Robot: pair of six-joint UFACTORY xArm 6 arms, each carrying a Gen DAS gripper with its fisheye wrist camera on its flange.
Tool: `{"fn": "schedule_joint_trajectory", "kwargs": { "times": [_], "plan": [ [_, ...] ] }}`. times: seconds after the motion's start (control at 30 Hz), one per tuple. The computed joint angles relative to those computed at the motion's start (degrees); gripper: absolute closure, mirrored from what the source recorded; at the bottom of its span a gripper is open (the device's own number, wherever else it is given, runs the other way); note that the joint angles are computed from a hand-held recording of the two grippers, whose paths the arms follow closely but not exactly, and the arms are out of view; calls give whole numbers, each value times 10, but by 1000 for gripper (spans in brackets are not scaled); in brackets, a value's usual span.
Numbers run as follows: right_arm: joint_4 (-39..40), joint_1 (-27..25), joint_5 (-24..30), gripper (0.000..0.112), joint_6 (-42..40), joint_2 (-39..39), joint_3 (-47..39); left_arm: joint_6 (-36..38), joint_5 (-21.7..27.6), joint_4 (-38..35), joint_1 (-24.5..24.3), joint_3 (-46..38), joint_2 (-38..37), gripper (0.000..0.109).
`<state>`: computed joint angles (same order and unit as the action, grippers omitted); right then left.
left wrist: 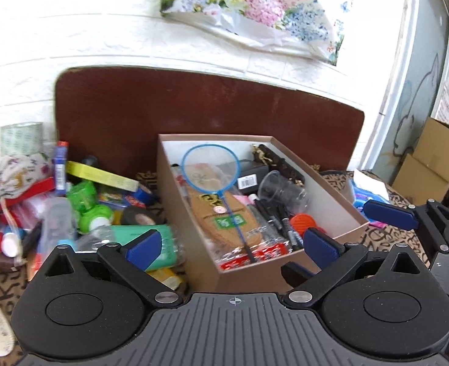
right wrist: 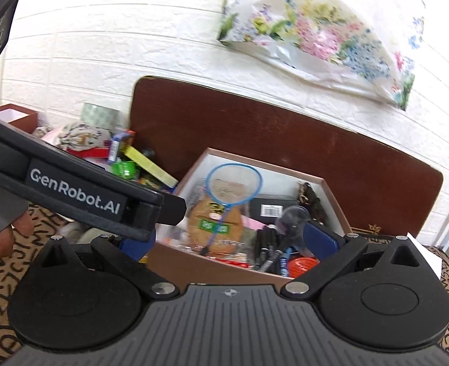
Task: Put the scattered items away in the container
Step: 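Withdraw both grippers from the box back over the table clutter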
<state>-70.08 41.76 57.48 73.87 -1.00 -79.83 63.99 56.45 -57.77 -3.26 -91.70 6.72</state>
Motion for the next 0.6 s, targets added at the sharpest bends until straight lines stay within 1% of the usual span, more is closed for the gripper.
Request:
{"fn": "schedule_joint_trajectory", "kwargs": {
  "times": [0.13,0.33,0.47,0.6],
  "plan": [
    [7,18,5,10,-14,22,-31,19,-3,-6,19,18,-17,6],
    [16,46,21,10,-47,64,-85,22,21,-16,61,25,-24,6],
    [30,55,11,10,-52,88,-112,23,38,-11,91,26,-21,6],
    [57,63,-12,10,-53,116,-136,33,51,-13,133,37,-14,6]
  ]
}}
